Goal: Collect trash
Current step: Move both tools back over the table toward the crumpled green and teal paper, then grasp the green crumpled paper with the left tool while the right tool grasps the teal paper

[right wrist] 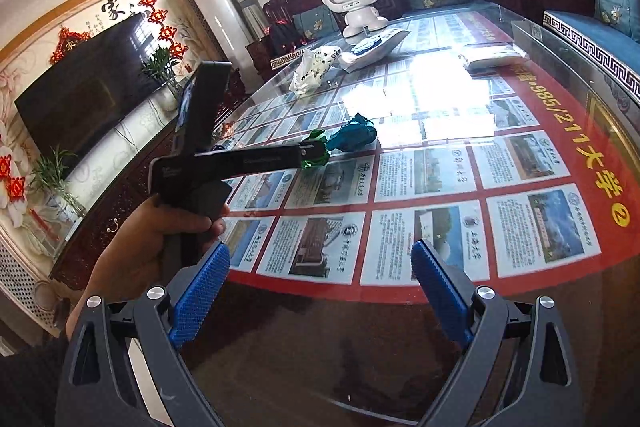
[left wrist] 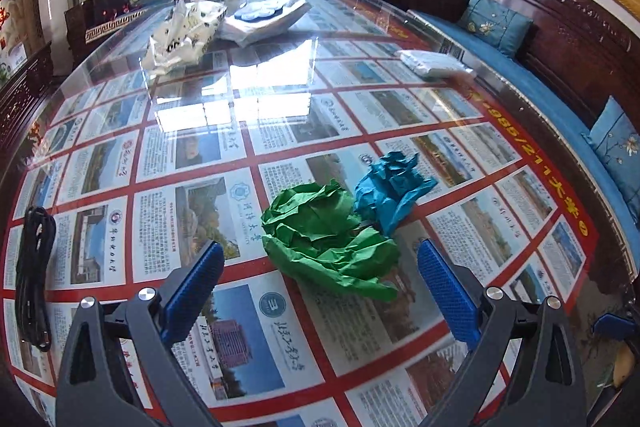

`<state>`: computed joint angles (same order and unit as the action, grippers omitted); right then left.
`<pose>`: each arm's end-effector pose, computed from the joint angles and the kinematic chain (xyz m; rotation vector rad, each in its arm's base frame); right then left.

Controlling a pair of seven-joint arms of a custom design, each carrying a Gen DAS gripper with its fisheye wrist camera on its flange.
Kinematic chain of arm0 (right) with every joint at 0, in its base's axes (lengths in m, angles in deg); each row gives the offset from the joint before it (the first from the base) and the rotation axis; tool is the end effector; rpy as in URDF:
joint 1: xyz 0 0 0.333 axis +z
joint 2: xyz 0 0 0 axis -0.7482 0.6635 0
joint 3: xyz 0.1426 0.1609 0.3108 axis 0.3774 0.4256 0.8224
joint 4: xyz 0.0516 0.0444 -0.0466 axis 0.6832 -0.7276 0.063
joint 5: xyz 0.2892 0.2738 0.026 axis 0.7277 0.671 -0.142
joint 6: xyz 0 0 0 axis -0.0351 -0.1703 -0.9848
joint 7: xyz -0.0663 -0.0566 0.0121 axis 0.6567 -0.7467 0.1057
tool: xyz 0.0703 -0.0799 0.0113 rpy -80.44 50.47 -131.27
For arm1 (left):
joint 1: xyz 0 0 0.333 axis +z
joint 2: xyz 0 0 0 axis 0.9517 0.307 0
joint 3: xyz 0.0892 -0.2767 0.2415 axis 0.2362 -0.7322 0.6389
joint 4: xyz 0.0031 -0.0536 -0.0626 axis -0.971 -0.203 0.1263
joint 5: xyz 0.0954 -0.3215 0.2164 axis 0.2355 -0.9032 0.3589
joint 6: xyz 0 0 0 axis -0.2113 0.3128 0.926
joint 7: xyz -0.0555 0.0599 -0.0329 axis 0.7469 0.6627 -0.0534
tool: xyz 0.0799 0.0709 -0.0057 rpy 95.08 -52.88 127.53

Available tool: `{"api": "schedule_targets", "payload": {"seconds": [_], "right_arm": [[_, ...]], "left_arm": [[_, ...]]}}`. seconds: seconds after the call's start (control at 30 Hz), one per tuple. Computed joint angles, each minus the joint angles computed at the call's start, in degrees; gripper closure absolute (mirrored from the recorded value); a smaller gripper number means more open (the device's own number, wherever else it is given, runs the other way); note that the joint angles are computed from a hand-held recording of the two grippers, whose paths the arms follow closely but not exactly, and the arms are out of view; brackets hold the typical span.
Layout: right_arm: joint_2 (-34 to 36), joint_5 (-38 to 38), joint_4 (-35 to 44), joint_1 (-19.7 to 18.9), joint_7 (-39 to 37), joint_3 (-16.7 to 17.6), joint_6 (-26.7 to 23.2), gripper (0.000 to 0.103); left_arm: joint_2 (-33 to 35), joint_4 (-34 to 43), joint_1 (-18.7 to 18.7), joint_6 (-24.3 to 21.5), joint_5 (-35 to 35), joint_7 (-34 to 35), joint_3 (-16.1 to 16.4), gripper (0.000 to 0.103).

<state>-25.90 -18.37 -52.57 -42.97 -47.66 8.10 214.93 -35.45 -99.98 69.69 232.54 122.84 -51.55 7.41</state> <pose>0.6016 0.1057 0.4510 -1.9911 0.8960 0.1469 0.6288 -0.0964 0.4150 -2.0913 1.5191 -0.6633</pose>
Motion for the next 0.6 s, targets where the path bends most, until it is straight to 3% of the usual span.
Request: {"api": "schedule_targets", "payload": {"seconds": [0.1,0.13,0.3,0.5,0.6], "right_arm": [[2.2,-1.0,3.0,0.6,2.5,0.5,0.1,0.014],[2.7,-1.4,3.9,0.8,3.2,0.7,0.0,0.014],[6.2,-3.8,9.0,2.1,6.4,2.0,2.2,0.014],[10.5,-8.2,14.0,4.4,11.6,3.4,9.2,0.015],[12.6,-11.0,16.4,5.2,14.6,4.0,11.6,0.023]], "left_arm": [[0.8,-1.0,2.4,2.5,-5.3,3.1,-1.8,0.017],[0.6,-1.0,1.0,3.0,-3.3,0.9,0.1,0.019],[0.1,-2.7,3.4,6.0,-6.7,2.6,-1.0,0.039],[-0.2,-4.1,4.4,8.7,-9.8,5.2,-1.2,0.047],[-0.4,-4.8,3.5,10.3,-9.3,4.7,0.1,0.049]]}}
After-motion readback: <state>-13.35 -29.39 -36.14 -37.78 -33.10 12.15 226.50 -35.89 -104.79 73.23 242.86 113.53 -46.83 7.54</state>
